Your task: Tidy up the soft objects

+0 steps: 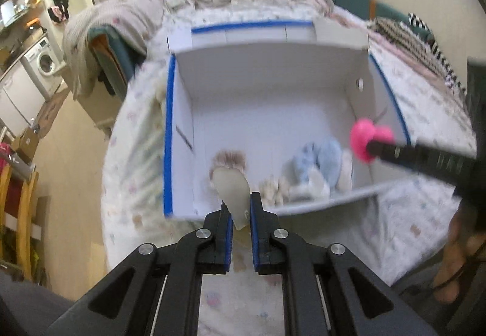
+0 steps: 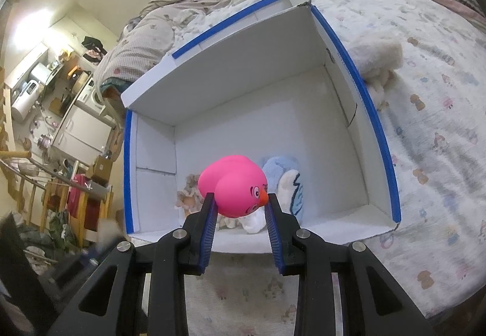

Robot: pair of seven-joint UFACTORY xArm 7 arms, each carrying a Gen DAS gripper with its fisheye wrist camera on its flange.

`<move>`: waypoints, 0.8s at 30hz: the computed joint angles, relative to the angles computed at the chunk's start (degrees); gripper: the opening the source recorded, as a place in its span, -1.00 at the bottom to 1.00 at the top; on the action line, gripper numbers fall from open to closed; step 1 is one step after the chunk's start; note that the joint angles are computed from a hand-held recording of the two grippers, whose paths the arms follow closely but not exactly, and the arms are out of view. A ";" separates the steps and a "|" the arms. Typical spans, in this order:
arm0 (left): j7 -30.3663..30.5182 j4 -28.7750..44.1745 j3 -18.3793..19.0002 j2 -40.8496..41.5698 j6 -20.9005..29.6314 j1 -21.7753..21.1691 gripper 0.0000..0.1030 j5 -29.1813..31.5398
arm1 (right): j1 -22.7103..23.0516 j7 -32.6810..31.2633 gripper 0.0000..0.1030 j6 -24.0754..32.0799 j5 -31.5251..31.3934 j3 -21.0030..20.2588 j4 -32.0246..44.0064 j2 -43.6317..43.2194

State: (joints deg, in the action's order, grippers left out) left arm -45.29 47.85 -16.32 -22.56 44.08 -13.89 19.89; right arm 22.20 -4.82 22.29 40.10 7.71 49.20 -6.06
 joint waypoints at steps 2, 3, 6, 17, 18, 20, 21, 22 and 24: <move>-0.08 1.73 0.15 1.46 -0.68 0.94 -0.82 1.36 | -0.03 -0.19 -0.34 -0.10 -0.05 -0.01 0.55 0.42; 0.19 1.79 0.65 2.17 -1.67 1.41 -0.82 2.01 | -0.08 -0.22 -0.34 -0.31 -0.24 0.04 0.92 0.74; 0.77 4.62 0.98 4.72 -1.34 2.04 -0.82 3.52 | -0.42 0.63 -0.34 -0.61 -2.45 0.39 2.18 1.61; 5.12 8.59 5.31 15.24 -5.52 1.12 -0.80 2.99 | -1.97 4.86 -0.34 1.52 -8.09 1.70 6.15 6.42; 5.46 8.37 5.62 15.98 -6.50 0.89 -0.80 2.72 | -2.10 6.30 -0.34 2.09 -9.57 1.79 6.17 6.80; 5.54 7.53 6.11 16.99 -8.21 0.52 -0.78 2.27 | -2.42 8.13 -0.34 2.97 -10.90 1.90 6.02 7.27; 5.26 7.20 6.32 17.32 -8.78 0.41 -0.77 2.11 | -2.56 9.02 -0.34 3.17 -11.55 1.94 5.93 7.47; 4.96 6.95 6.50 17.82 -9.32 0.31 -0.77 1.97 | -2.70 9.87 -0.34 3.27 -12.36 1.96 5.79 7.53; 4.08 7.32 6.69 18.81 -9.14 0.11 -0.76 2.29 | -2.86 12.49 -0.34 3.23 -15.08 1.92 5.49 7.57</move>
State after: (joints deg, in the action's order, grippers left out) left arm -41.21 55.16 -9.63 -3.75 34.94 -13.78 22.18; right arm 19.34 7.67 25.52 25.02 9.63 54.69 1.50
